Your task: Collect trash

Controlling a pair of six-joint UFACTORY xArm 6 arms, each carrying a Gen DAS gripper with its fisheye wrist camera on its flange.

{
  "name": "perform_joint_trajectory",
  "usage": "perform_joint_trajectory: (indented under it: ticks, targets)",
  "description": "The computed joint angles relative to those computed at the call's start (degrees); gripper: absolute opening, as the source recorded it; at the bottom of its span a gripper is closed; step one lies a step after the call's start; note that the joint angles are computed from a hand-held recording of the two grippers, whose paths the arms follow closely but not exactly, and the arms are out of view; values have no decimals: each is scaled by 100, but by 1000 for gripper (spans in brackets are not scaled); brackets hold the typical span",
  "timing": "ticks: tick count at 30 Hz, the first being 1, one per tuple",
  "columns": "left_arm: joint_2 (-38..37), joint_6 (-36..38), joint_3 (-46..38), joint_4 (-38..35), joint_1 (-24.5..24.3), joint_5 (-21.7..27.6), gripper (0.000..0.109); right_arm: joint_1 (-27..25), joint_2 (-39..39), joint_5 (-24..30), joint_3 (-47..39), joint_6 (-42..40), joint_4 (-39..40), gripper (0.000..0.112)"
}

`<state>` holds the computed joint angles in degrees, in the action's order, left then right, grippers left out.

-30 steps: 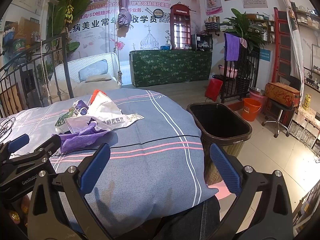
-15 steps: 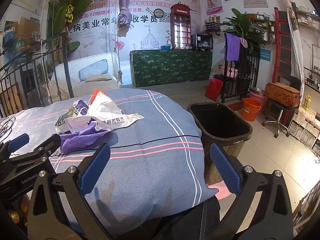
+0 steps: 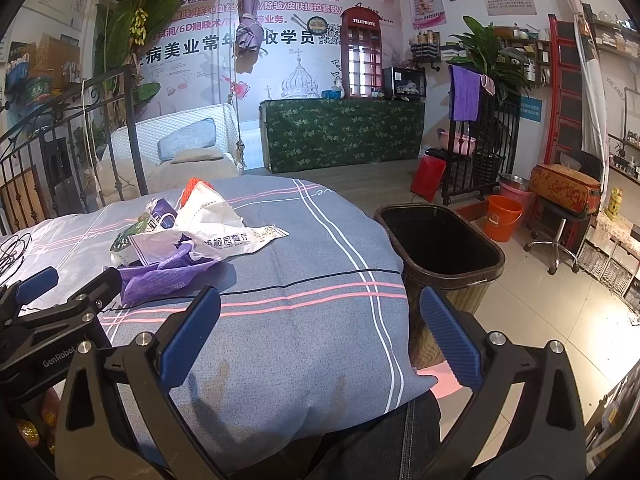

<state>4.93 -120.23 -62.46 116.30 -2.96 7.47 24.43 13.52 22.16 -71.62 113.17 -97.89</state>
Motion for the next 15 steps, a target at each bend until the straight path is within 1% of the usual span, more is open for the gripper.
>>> perform_joint_trajectory:
  ticks: [15]
  targets:
    - [6,-14,-5,3,10,-15,98,7,37,2,-24,2,6,99]
